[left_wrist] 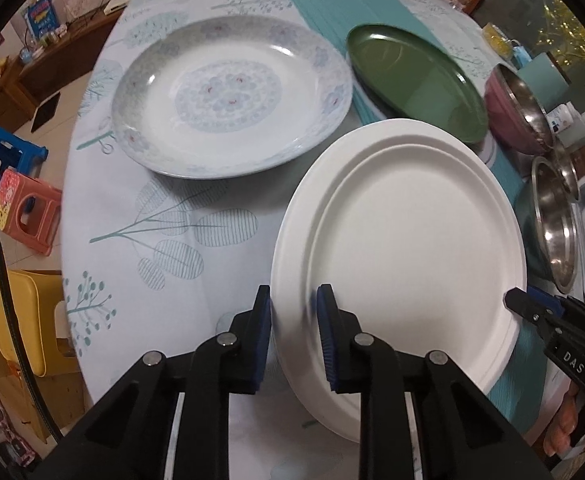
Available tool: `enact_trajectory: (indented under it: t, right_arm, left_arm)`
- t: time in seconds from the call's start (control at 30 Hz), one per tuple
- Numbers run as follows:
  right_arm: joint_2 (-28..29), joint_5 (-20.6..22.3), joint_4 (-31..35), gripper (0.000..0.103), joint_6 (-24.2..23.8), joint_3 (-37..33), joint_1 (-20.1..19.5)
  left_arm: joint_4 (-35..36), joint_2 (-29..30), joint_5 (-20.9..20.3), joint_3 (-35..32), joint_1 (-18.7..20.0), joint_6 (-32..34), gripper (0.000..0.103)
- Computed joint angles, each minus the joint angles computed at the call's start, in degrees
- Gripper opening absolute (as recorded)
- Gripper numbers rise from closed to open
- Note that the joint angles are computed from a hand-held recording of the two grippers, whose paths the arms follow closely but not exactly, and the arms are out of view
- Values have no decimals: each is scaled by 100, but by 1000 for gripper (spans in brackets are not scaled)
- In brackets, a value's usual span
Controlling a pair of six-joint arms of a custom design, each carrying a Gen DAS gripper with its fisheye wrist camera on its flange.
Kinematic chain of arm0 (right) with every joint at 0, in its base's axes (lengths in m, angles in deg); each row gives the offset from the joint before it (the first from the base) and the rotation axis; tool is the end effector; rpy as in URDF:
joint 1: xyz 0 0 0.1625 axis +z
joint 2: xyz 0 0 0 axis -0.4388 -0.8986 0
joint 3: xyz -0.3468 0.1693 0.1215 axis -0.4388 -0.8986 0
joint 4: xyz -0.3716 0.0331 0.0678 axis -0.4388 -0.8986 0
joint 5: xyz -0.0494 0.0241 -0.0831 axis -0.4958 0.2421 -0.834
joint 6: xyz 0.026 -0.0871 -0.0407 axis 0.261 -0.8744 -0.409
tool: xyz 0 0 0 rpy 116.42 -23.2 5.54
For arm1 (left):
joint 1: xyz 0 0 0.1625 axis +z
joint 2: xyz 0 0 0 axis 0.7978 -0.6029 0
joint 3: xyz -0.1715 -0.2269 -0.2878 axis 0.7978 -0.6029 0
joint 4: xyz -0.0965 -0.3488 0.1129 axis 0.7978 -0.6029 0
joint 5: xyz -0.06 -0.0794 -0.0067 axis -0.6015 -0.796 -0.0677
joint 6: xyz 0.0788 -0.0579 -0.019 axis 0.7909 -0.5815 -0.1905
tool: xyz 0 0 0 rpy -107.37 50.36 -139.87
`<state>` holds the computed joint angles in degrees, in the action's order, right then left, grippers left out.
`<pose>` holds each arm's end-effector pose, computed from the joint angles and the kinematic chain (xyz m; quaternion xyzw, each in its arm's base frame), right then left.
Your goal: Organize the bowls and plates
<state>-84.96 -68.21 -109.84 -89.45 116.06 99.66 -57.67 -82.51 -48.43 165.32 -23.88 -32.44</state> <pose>-0.0189 -0.3825 0.3905 0.1527 -0.9447 0.0612 0.2836 -0.3672 -0.4143 -0.0360 -0.0464 0.9351 -0.1452 0.3201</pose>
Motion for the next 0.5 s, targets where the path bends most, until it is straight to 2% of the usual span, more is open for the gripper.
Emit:
enact_trajectory:
  t: [0.13, 0.27, 0.5]
  right_arm:
    - [-153, 68, 123, 24, -64, -2, 37]
    - [-378, 109, 522, 24, -173, -76, 53]
    - [-1117, 12, 1357, 24, -873, -102, -181]
  left_arm:
    - [203, -160, -56, 69, -238, -320, 20]
    - [435, -350, -248, 201, -564, -806, 20]
    - [299, -302, -879, 449, -1267, -1695, 20]
